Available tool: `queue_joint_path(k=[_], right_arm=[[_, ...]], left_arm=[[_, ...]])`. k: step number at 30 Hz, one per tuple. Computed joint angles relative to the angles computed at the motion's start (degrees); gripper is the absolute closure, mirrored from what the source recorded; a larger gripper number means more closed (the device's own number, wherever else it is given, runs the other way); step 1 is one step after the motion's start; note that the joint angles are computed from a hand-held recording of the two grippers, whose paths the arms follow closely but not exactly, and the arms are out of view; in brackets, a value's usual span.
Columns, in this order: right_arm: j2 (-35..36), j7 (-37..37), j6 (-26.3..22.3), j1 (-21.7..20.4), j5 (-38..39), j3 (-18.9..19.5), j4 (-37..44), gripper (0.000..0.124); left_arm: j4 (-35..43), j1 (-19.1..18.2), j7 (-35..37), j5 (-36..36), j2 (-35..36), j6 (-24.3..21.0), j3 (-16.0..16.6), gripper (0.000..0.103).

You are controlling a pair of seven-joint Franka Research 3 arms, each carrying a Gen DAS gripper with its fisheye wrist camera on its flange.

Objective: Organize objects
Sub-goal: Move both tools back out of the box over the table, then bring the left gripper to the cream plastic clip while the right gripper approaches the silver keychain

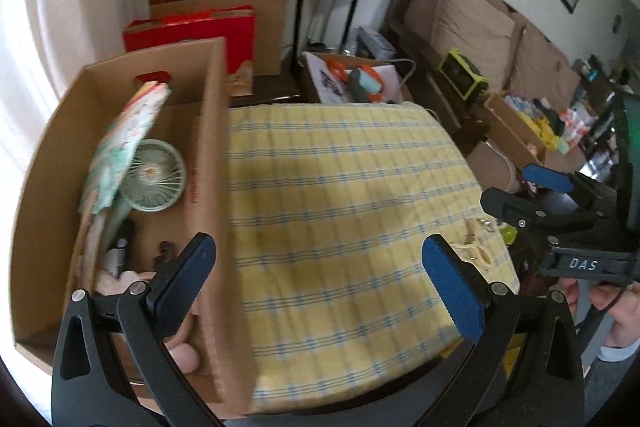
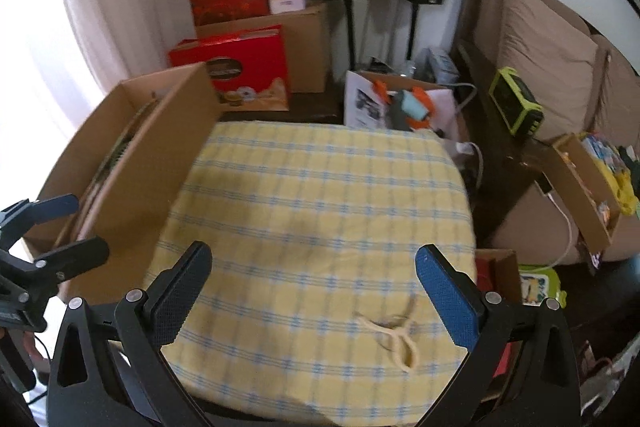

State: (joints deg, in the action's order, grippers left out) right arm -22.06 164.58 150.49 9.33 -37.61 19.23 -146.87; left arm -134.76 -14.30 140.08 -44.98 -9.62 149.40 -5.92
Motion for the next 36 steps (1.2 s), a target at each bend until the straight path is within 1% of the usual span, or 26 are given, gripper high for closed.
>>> queue_joint_path(k=[4, 7, 13, 15, 19, 21, 22, 24, 26, 28, 30, 33, 36], right_arm=[[-4.48, -0.99, -0.05, -0.18, 2.23, -1.30, -4.53, 0.021], [-7.68, -1.63, -0.08, -0.97, 4.41, -1.23, -7.48, 0.021], [-12.54, -3.62, 0.04, -3.14, 8.30, -0.07, -12.16, 0.028], [-13.52, -4.32, 0.16, -3.70, 9.62, 0.23, -13.28, 0.035], [-16.06, -5.68, 0.80, -4.50, 12.43, 0.06, -16.46, 0.045], [-16.48, -6.37, 1.17, -5.17, 13.53, 0.38, -17.38, 0.054], [-16.58, -6.77, 1.47, -5.36, 14.08, 0.46, -17.91, 0.056], [-16.26, -7.66, 2.76, -5.83, 15.34, 0.06, -19.09, 0.067], [-15.66, -8.66, 4.75, -6.20, 16.96, -0.65, -20.24, 0.072], [-14.99, -9.18, 6.23, -7.20, 18.03, -0.42, -21.18, 0.075], [-14.32, -9.92, 7.49, -7.91, 19.05, -0.33, -21.84, 0.077], [-13.06, -11.26, 9.47, -8.89, 20.55, -0.49, -22.91, 0.087], [-12.34, -11.74, 10.06, -9.98, 21.46, 0.14, -23.61, 0.089]], left_arm=[[-0.31, -1.01, 0.53, -0.84, 0.11, -0.79, -0.71, 0.000], [-1.03, -1.92, 0.89, -1.88, 0.03, -0.80, -1.35, 0.000], [-2.54, -3.98, 1.04, -3.27, 0.41, -0.87, -2.86, 0.000], [-2.95, -4.73, 0.89, -3.23, 0.67, -0.83, -3.47, 0.000], [-3.81, -6.18, 0.71, -3.21, 0.85, -0.25, -4.58, 0.000], [-4.32, -7.03, 0.32, -3.01, 1.05, 0.73, -5.20, 0.000], [-4.58, -7.49, -0.02, -2.93, 1.19, 1.50, -5.56, 0.000], [-4.57, -8.33, -0.61, -3.12, 1.88, 2.58, -6.01, 0.000], [-4.21, -8.95, -0.58, -3.82, 2.79, 2.07, -6.23, 0.000], [-3.36, -9.24, -1.12, -3.71, 4.15, 0.69, -6.80, 0.000], [-2.87, -9.44, -2.17, -2.87, 5.25, 0.68, -7.81, 0.001], [-1.74, -9.82, -3.59, -1.51, 7.19, 0.15, -9.25, 0.002], [-0.64, -10.11, -6.39, 1.57, 9.22, 0.86, -10.84, 0.004]])
